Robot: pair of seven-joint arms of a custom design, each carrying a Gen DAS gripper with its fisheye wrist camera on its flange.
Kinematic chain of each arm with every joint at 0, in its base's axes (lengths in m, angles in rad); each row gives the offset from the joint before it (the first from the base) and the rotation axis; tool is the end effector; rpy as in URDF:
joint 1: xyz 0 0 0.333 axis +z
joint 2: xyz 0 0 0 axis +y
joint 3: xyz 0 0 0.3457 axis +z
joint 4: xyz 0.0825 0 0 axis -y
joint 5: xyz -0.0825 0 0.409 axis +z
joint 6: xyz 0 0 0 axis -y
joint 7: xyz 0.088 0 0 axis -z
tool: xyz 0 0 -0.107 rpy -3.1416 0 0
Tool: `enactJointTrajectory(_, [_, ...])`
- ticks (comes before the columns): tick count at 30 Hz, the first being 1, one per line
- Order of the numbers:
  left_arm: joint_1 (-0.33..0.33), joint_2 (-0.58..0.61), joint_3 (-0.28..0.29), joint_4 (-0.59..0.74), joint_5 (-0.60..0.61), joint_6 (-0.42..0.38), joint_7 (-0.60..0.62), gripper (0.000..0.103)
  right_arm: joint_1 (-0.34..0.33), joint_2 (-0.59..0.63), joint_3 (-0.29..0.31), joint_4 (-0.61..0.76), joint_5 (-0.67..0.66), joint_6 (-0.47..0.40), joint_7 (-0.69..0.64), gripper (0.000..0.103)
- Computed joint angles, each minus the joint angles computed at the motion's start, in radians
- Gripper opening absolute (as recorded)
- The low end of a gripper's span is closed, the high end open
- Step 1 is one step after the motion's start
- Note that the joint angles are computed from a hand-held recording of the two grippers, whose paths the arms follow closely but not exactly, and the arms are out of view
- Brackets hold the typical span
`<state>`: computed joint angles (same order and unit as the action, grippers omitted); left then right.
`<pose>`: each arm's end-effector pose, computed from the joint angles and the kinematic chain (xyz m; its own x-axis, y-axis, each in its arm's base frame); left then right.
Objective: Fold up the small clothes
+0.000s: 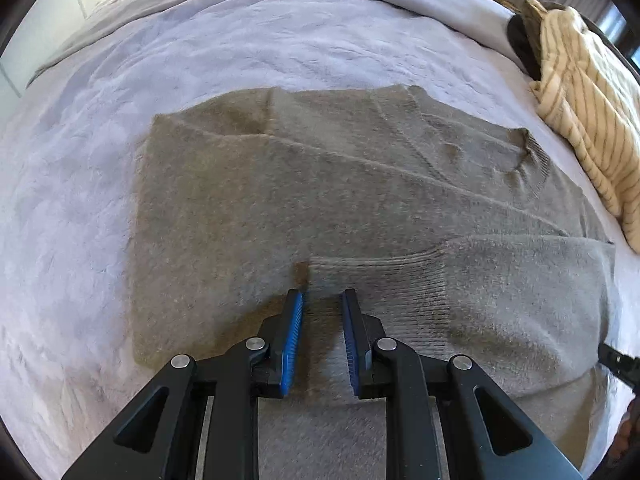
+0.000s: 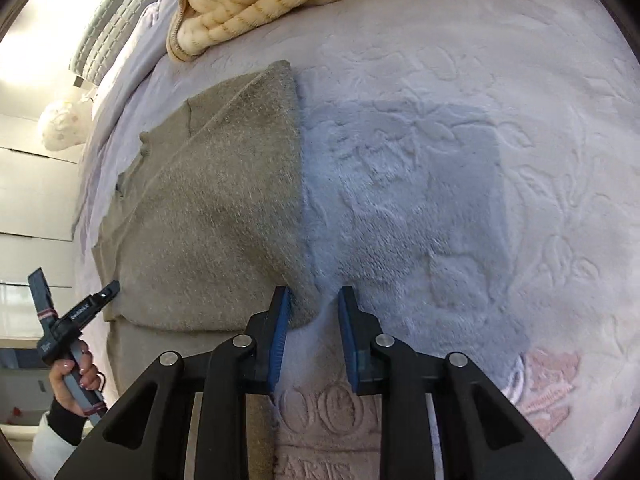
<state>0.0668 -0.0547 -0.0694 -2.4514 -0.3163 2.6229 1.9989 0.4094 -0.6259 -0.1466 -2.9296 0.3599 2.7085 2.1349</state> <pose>0.5103 0.0059 0.3526 -0.1858 -0.9767 0.1072 -0.9524 0.1522 -0.2643 0.3356 0.0831 0.3808 -0.4768 -0.7510 -0.4568 -0.8163 0.5711 -0.0867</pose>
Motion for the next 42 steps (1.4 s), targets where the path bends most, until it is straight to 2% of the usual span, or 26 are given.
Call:
enactJointTrajectory(3, [0.011, -0.025, 0.004, -0.009, 0.044, -0.025, -0.051, 0.022, -0.035, -0.012, 0.029, 0.014, -0.029, -0.057, 0.041, 0.026])
enactJointTrajectory(4, [0.013, -0.037, 0.005, -0.016, 0.047, -0.034, -0.057, 0.022, -0.067, -0.03, 0.06, 0.02, -0.065, -0.103, 0.072, 0.026])
enactJointTrajectory(5, [0.016, -0.049, 0.007, -0.021, 0.048, -0.043, -0.06, 0.022, -0.08, -0.044, 0.061, 0.02, -0.082, -0.126, 0.077, 0.026])
enactJointTrajectory(12, [0.03, -0.124, 0.012, -0.059, 0.068, -0.109, -0.085, 0.022, -0.063, -0.086, 0.057, 0.033, -0.083, -0.2, 0.113, 0.029])
enactJointTrajectory(18, [0.023, -0.171, 0.02, -0.097, 0.035, -0.146, -0.086, 0.022, -0.014, -0.06, 0.061, 0.06, -0.037, -0.2, 0.114, 0.029])
enactJointTrajectory(22, [0.011, -0.129, 0.047, -0.068, -0.068, -0.223, -0.011, 0.022, 0.005, -0.058, 0.071, 0.072, -0.021, -0.213, 0.119, 0.029])
enactJointTrajectory(26, [0.024, -0.082, 0.036, -0.05, -0.092, -0.175, -0.018, 0.022, 0.004, -0.062, 0.085, 0.084, -0.026, -0.234, 0.133, 0.029])
enactJointTrajectory(29, [0.043, -0.081, 0.02, -0.05, -0.011, -0.135, -0.094, 0.022, 0.004, -0.069, 0.092, 0.094, -0.032, -0.25, 0.144, 0.029])
enactJointTrajectory(32, [0.057, -0.108, 0.025, -0.049, 0.031, -0.162, -0.124, 0.022, 0.007, -0.065, 0.097, 0.107, -0.034, -0.26, 0.152, 0.03])
enactJointTrajectory(34, [0.065, -0.143, 0.023, -0.066, 0.073, -0.161, -0.129, 0.022, 0.012, -0.058, 0.097, 0.116, -0.029, -0.26, 0.155, 0.042])
enactJointTrajectory(35, [0.068, -0.159, 0.024, -0.072, 0.087, -0.165, -0.128, 0.022, 0.015, -0.052, 0.099, 0.123, -0.026, -0.259, 0.159, 0.043])
enactJointTrajectory(40, [0.084, -0.224, 0.033, -0.085, 0.112, -0.228, -0.134, 0.022, 0.041, -0.019, 0.098, 0.154, -0.002, -0.247, 0.144, 0.043])
enactJointTrajectory(41, [0.089, -0.235, 0.029, -0.089, 0.126, -0.238, -0.149, 0.026, 0.05, -0.007, 0.096, 0.165, 0.005, -0.245, 0.135, 0.043])
enactJointTrajectory(42, [0.093, -0.244, 0.025, -0.093, 0.136, -0.245, -0.162, 0.06, 0.054, 0.0, 0.098, 0.173, 0.01, -0.246, 0.13, 0.044])
